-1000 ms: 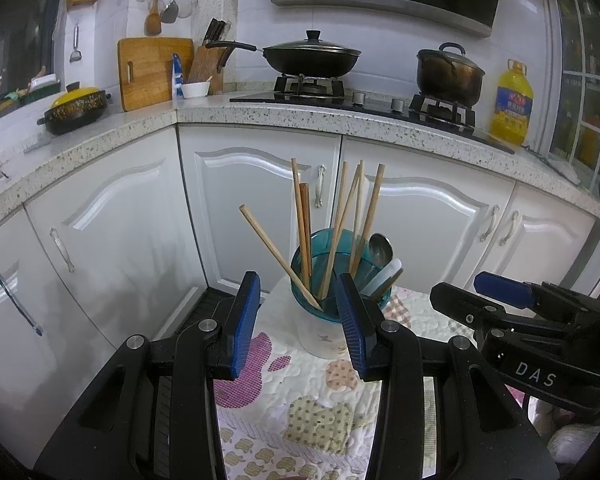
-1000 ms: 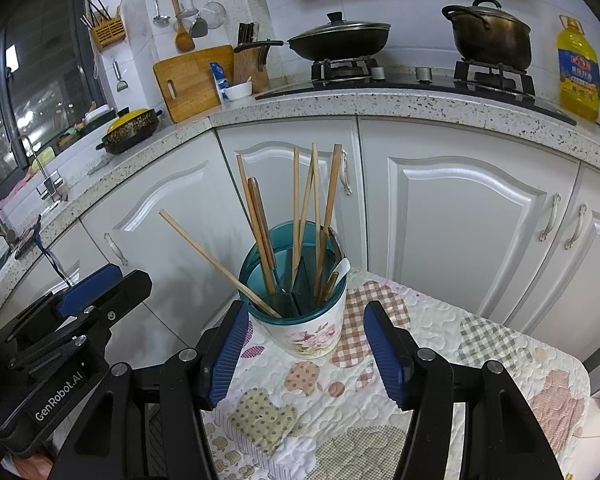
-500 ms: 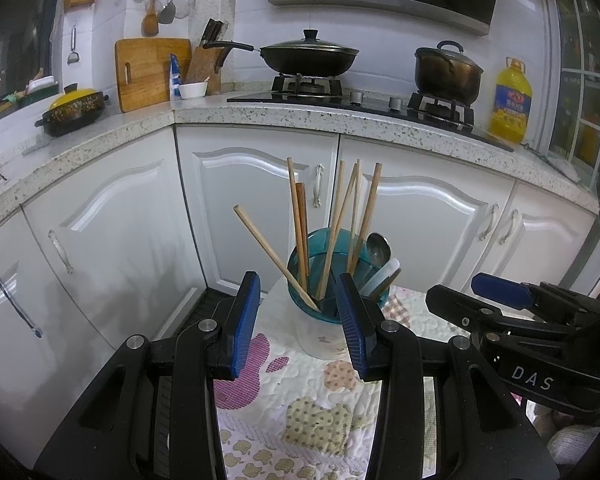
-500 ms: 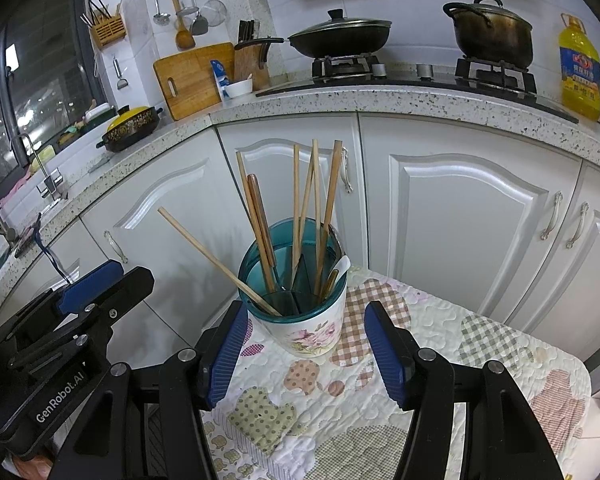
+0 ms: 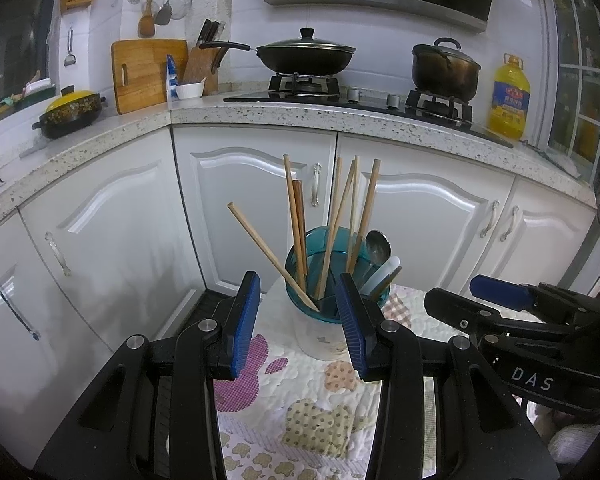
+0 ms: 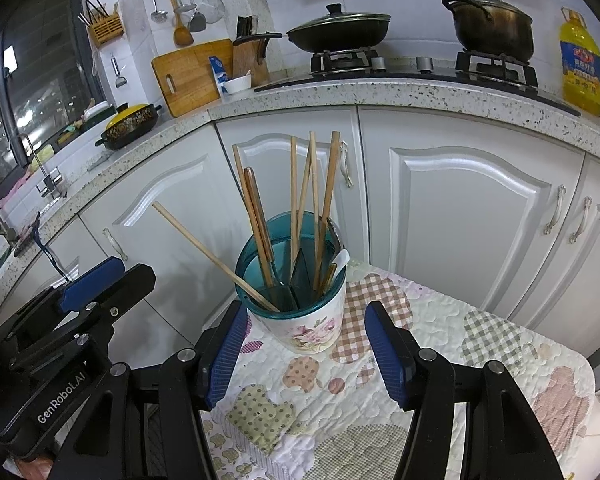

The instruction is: Organize utensils

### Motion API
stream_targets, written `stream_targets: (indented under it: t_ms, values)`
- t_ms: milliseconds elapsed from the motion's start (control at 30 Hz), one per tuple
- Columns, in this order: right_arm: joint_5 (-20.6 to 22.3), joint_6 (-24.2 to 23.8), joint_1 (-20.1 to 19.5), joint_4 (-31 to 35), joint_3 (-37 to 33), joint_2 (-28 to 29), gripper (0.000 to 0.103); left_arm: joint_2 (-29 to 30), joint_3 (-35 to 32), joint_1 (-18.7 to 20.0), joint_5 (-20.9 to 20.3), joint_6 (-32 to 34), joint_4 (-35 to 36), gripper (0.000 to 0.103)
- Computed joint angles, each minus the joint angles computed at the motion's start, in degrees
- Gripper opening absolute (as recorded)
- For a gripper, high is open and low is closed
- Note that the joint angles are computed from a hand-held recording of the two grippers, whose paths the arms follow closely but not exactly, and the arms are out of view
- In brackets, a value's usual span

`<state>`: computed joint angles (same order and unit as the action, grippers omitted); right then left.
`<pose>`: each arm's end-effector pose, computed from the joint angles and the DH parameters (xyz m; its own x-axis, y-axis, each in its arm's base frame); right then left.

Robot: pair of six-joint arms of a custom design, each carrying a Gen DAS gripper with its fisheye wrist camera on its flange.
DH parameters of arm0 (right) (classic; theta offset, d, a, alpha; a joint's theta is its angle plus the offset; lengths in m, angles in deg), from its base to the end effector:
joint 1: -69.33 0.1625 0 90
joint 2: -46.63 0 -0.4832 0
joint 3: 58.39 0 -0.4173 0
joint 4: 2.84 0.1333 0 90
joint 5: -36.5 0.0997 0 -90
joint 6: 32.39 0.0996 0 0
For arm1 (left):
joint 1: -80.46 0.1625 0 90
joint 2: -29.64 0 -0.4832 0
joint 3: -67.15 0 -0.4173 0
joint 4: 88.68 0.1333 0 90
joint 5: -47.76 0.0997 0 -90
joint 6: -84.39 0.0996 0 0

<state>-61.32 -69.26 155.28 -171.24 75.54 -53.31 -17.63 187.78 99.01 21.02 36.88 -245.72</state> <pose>0.0910 -0.4103 0.4044 -0.8155 -0.2956 0.4976 -0.5485 0.6690 -0.5015 -0.4427 -0.3830 0.0621 -0.7286 0.0761 -0.6807 0.5997 0.5512 -0.5802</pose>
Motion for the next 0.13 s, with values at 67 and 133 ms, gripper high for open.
stream_targets:
  t_ms: [67,133]
  values:
    - [0.1,0.0,-0.5,0.1,0.0,-0.1,0.059,0.2,0.0,0.0,0.1,0.2,-0.1,0.039]
    - [0.3,-0.1,-1.3,0.3,0.0,-0.3,0.059,0.3,-0.1,0.2,-0.3,0.1,0.1,0.039]
